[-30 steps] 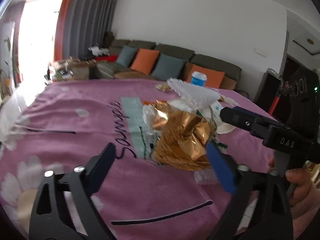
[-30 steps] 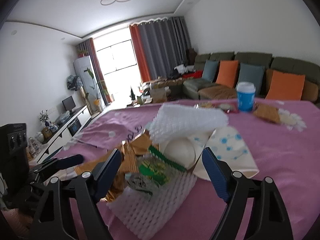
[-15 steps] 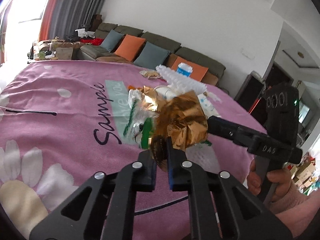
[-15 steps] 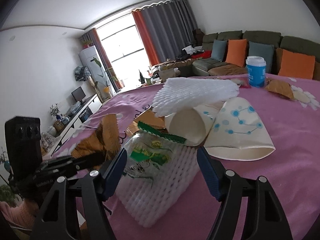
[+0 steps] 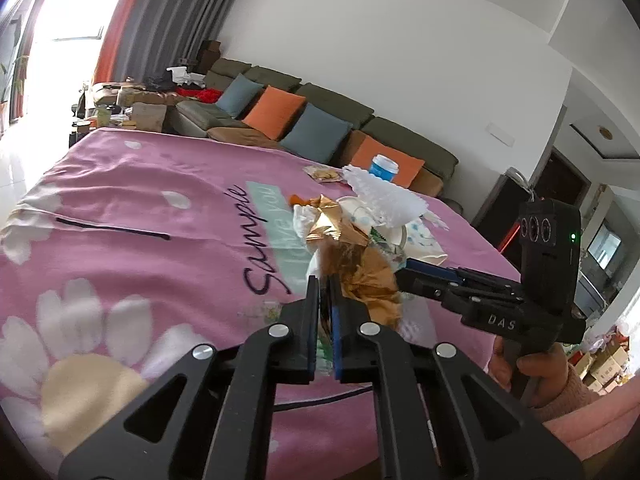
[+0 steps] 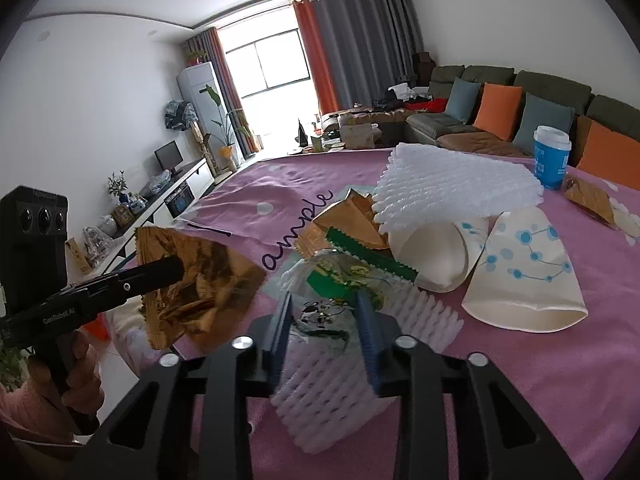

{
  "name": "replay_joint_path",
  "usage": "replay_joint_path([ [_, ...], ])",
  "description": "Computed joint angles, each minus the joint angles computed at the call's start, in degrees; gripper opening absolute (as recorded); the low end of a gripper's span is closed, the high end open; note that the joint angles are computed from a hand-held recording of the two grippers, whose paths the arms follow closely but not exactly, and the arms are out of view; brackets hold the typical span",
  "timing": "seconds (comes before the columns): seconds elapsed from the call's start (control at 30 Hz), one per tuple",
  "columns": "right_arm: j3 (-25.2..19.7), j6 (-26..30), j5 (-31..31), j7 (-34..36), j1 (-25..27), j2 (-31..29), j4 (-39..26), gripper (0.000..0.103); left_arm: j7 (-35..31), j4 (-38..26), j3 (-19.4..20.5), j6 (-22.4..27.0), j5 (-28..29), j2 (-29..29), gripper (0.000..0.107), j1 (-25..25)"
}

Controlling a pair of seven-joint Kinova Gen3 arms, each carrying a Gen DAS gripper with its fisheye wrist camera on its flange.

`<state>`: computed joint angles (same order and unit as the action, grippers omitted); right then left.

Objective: Collect trash
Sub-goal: 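Grasp the gold foil wrapper with the left tool while the right tool grasps the green-labelled plastic bag, then carry the gold wrapper and plastic bag over the teal bin with both tools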

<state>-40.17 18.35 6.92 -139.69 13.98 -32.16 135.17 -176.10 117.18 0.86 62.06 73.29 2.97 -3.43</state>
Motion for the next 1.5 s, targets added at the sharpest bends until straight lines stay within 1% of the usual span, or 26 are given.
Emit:
replay_joint_path([
  [0.07,0.3,0.4,0.0,0.1,-0.1,-0.6,-0.1,0.025,-0.4,0.3,-0.5,0.5,-0.2,-0.3,0.005,-0.5],
  [0.13,0.1,0.2,0.0,0.0,0.4,-1.4,0.0,0.017,-1.0,0.9,-1.0,1.1,-0.4,-0.7,0.004,-1.2],
  [0.17,0.3,0.0,-0.1,0.1,0.3,-1.6,-0.1,0.002,-1.6,1.1,-1.2,1.4,-0.3,-0.7,0.004,-1.4],
  [0.2,1.2,0.0,-0.3,0.5,-0.4,-1.6,-0.1,0.001,-1.9,1.2,-1.6,2.2,-0.4,-0.8,0.004,-1.9],
  [0.37,1.4,-0.4,0.1,1.7,0.2,-1.2,-0.2,0.001,-3.1,1.5,-3.3,5.1,0.2,-0.6,0.004,-4.5],
  [0.43,0.4,-0.4,0.0,1.4,1.4,-2.2,-0.4,0.001,-2.7,1.2,-4.1,6.9,0.5,-0.3,0.004,-6.1],
  [0.57,0.6,-0.3,-0.3,2.1,1.8,-3.7,-1.0,0.001,-1.8,0.6,-5.4,9.5,1.2,-0.1,0.004,-9.0],
  [0.63,0.5,-0.2,-0.4,2.6,2.1,-4.4,-1.5,0.001,-1.0,-0.1,-5.8,11.6,1.4,0.8,0.004,-10.9],
  [0.7,1.7,-0.7,-0.8,3.7,0.8,-3.7,-1.7,0.001,-1.1,-0.1,-6.3,11.3,1.7,0.6,0.004,-11.6],
  [0.73,1.7,-0.4,-0.9,4.1,0.5,-2.9,-2.3,0.003,-1.2,0.1,-6.3,10.7,1.7,0.2,0.004,-11.8],
  [0.77,1.5,-0.8,-0.7,4.1,0.3,-2.5,-2.4,0.007,-1.4,0.4,-6.3,9.9,1.7,-0.3,0.004,-12.0],
  [0.83,2.5,-2.5,-1.5,5.9,-2.4,-0.1,-2.6,0.022,-1.1,0.2,-6.6,9.7,1.5,-0.4,0.004,-12.5],
  [0.87,2.0,-3.1,-1.5,5.9,-3.3,1.4,-2.9,0.036,-1.0,0.1,-6.7,9.7,1.5,-0.4,0.004,-12.8],
  [0.9,1.3,-4.4,-1.5,6.3,-3.8,3.3,-3.2,0.042,-1.1,0.2,-6.9,9.7,1.5,-0.5,0.004,-13.1],
  [0.97,1.1,-5.9,-1.5,7.2,-6.0,7.0,-3.7,0.042,-1.2,0.6,-7.3,8.9,1.3,-1.3,0.004,-13.6],
  [1.0,0.1,-6.6,-1.2,7.4,-6.1,9.4,-4.3,0.042,-1.4,1.0,-7.4,8.7,1.2,-1.7,0.004,-13.8],
  [1.1,-3.2,-7.6,-0.1,5.9,-4.4,13.4,-5.6,0.042,-1.7,1.5,-8.2,7.7,0.7,-2.8,0.004,-14.4],
  [1.2,-7.7,-7.5,2.2,2.5,-0.4,16.1,-6.7,0.042,-2.0,1.7,-9.1,7.7,0.2,-3.2,0.004,-15.3],
  [1.23,-8.0,-7.4,2.4,1.6,-0.1,16.7,-6.8,0.042,-2.1,1.9,-9.3,7.5,0.3,-3.2,0.004,-15.5],
  [1.3,-8.0,-6.9,3.5,-0.5,0.0,17.7,-7.2,0.037,-2.2,1.8,-9.9,7.8,0.0,-3.1,0.004,-16.3],
  [1.37,-6.7,-6.5,4.4,-1.7,-1.3,18.3,-7.2,0.020,-2.2,1.5,-10.0,7.7,0.1,-2.4,0.004,-16.8],
  [1.4,-6.2,-6.2,4.9,-2.4,-1.8,18.4,-7.1,0.017,-2.4,1.5,-10.2,7.6,0.1,-2.0,0.004,-17.2],
  [1.47,-6.0,-6.5,6.1,-4.2,-2.2,18.0,-6.8,0.005,-2.8,1.5,-10.2,7.3,0.2,-1.4,0.004,-17.8],
  [1.5,-6.3,-6.4,6.9,-5.2,-1.9,17.6,-6.8,0.003,-2.7,1.3,-10.4,7.5,0.2,-1.1,0.004,-18.3],
])
